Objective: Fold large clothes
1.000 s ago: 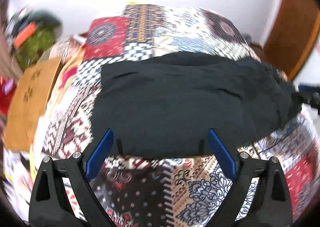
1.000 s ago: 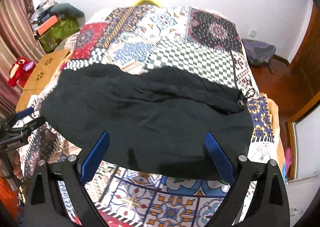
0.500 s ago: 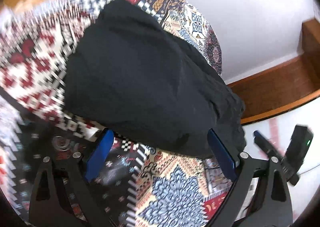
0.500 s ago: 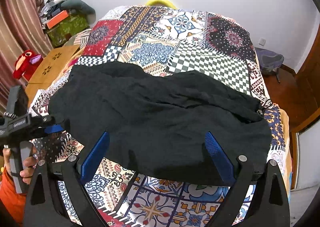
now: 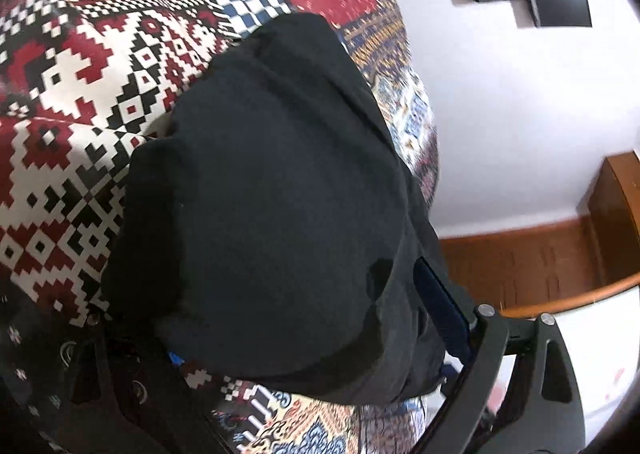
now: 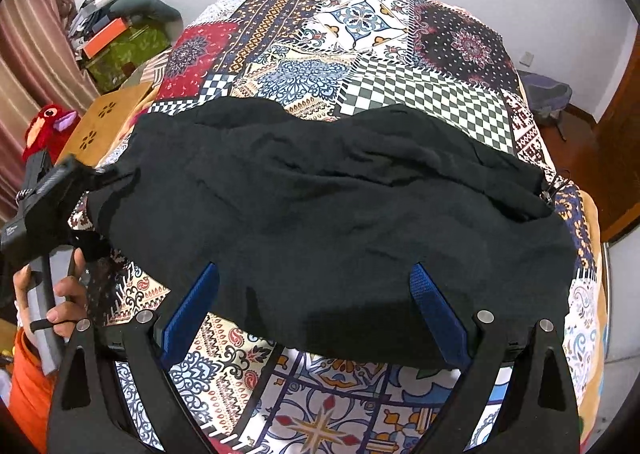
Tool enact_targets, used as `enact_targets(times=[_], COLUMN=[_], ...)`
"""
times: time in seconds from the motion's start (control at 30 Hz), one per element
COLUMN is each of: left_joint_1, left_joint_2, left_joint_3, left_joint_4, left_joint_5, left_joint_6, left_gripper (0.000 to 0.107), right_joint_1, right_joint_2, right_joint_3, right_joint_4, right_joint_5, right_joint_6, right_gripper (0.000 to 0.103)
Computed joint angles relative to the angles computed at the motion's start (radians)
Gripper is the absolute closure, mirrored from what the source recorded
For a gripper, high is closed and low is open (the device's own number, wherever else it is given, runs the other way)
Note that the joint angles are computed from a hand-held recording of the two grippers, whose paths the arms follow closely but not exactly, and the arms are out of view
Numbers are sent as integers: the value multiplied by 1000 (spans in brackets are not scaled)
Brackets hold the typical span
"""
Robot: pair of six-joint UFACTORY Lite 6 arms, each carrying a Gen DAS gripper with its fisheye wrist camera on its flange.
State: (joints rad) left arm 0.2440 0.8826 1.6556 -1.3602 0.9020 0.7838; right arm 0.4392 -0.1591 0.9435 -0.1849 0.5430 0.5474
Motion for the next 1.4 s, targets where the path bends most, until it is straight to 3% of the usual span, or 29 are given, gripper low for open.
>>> enact_targets(times=[0.03,0.1,0.3,0.53,0.7,0.77,1.0,1.1,1.23,1.33,1.4], left_joint_1=[-20,-62,-109,-38,17,36,-6,-52,-157,-289,-366], left_joint_2=[-27,-66,-140,-446,-667,-742,-820,-848,-894,-924,-927], left_joint_3=[-13,-20,-19,-246,-360,-400,-453,-482,-473,-476,-478], left_joint_4=[27,111,235,132,132,121,174,219,350,657,866], left_joint_5=[-57,-162,-288,-333,-384,-394,-485,-535,-595,-689,-729], left_joint_6=[-26,-75,-138,43,149,205,321,306,220,-25,-188], left_gripper=[26,51,69,74,74,74,75,75,75,75,75], right_joint_1=[3,9,17,70,170,219,252,205,101,21,-15], right_joint_2=[-4,-17,-84,-22,208,323,584,557,423,250,108], right_joint_3=[0,-1,3,82,239,321,518,488,358,187,69], right_joint_4=[-1,-8,-59,-32,5,-44,21,170,547,749,680], right_joint_5=[4,14,60,15,-31,-24,-16,-34,-59,-75,-84], right_joint_6=[2,8,72,146,135,183,70,-99,-423,-566,-507], right_gripper=[8,8,8,8,8,2,2,2,5,5,5])
